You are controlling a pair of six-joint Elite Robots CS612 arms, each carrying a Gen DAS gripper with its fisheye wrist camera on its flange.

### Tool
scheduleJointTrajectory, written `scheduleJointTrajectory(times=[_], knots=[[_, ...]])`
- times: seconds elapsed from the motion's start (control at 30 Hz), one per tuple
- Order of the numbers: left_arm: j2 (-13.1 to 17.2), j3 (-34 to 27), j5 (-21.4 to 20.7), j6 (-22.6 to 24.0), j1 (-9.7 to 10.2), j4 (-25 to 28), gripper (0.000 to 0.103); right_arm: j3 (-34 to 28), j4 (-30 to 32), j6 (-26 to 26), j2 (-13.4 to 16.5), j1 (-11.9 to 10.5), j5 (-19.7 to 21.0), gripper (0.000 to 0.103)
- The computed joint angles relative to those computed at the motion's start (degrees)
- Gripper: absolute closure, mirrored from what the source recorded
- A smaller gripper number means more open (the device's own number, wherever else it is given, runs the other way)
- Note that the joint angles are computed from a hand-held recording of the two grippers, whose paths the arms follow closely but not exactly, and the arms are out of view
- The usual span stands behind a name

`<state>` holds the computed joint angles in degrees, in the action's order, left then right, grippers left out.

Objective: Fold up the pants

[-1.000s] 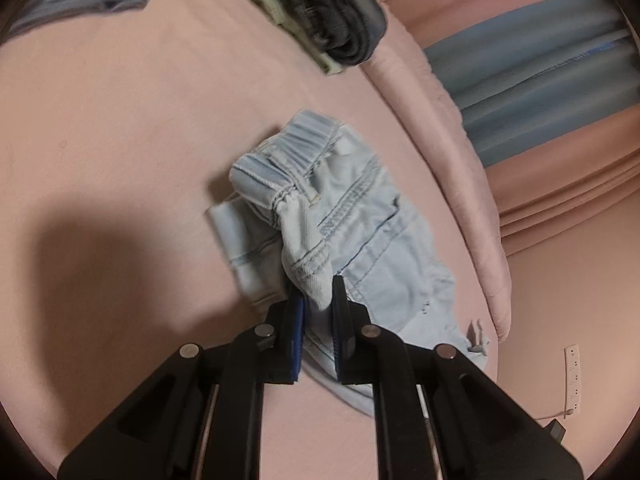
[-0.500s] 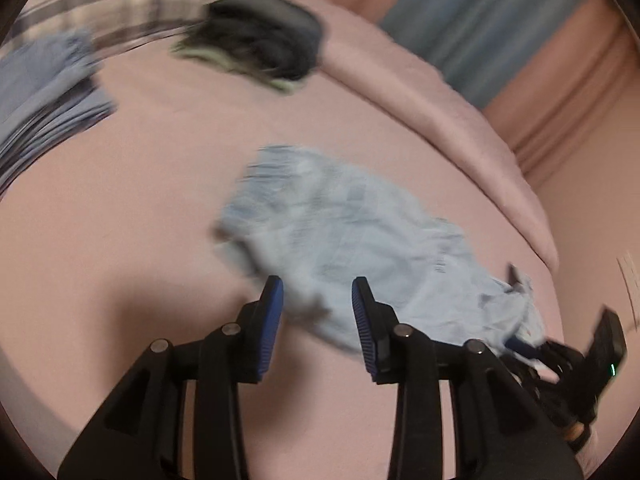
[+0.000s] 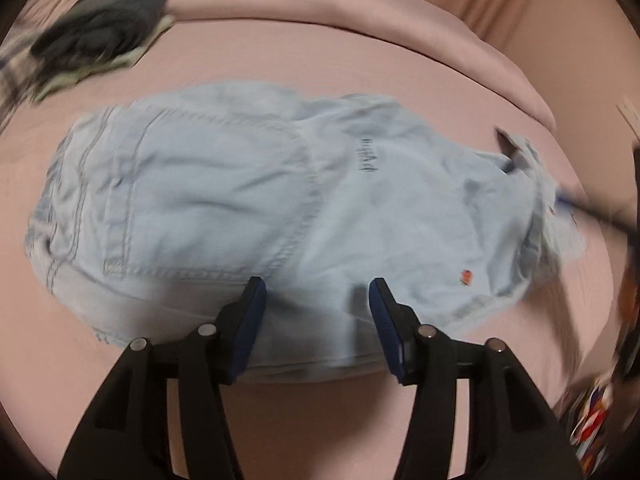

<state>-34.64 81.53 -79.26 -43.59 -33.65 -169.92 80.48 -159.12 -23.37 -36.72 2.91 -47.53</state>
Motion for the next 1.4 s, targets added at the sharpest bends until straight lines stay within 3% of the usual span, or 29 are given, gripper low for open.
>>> scheduleJointTrajectory(times=[0.07, 0.1, 0.2, 0.43, 0.53, 0.57, 0.6, 0.63, 0.67, 0.8, 0.97, 1.07, 1.17, 1.2, 1.3, 1.4], knots=[[0.16, -1.31, 0.36, 4.43, -0.53, 0.06, 0.05, -1.69, -5.15, 9.43, 0.53, -1.55, -2.53, 0.052], [0.58, -2.58, -0.16, 7.13, -0.79, -0.13, 0.05, -3.52, -6.27, 14.37, 0.99, -1.92, -6.74, 0.051], [2.64, -7.21, -3.97, 13.9, -1.27, -0.77, 0.05, -10.36, -1.06, 20.23, 3.0, -1.68, -17.19, 0.05], [9.48, -21.65, -10.55, 25.54, -2.8, 5.31, 0.052, -30.81, 22.34, 23.05, 11.74, 0.92, -29.04, 0.05], [11.79, -25.85, -9.8, 28.81, -3.6, 9.5, 0.052, -37.2, 28.99, 22.6, 14.87, 2.32, -33.61, 0.05], [12.45, -26.93, -8.39, 29.81, -3.91, 10.68, 0.059, -39.23, 30.89, 21.94, 15.9, 2.69, -35.34, 0.05], [13.0, -27.85, -6.83, 30.62, -4.18, 11.98, 0.07, -40.32, 31.78, 21.66, 16.52, 2.94, -36.48, 0.059], [13.56, -28.88, -5.31, 31.09, -4.38, 13.34, 0.077, -41.34, 32.41, 20.54, 17.14, 3.26, -38.42, 0.087], [14.06, -29.69, -4.01, 31.05, -4.53, 14.14, 0.088, -41.77, 32.49, 20.02, 17.41, 3.39, -38.93, 0.096], [14.03, -28.85, -4.76, 28.3, -4.11, 10.77, 0.097, -36.49, 24.17, 20.22, 14.61, 2.67, -36.27, 0.097], [12.28, -25.03, -4.73, 25.7, -4.26, 4.37, 0.097, -21.59, 0.45, 22.02, 6.43, -0.34, -17.31, 0.098], [10.74, -22.45, -5.54, 26.3, -3.89, 3.03, 0.097, -13.51, -10.97, 27.53, 3.25, -2.44, -14.18, 0.098], [10.07, -21.16, -6.53, 28.07, -3.8, 3.67, 0.097, -8.47, -16.87, 35.86, 3.01, -5.35, -13.02, 0.098], [10.04, -21.06, -7.12, 28.7, -3.76, 4.08, 0.097, -6.58, -18.16, 38.23, 2.73, -5.38, -13.23, 0.098], [9.78, -21.09, -7.61, 31.26, -3.99, 5.93, 0.097, -2.89, -19.38, 46.73, 3.93, -8.36, -10.93, 0.098], [9.99, -21.95, -6.28, 34.07, -4.11, 9.51, 0.096, -0.15, -20.3, 49.65, 5.02, -9.67, -9.34, 0.098]])
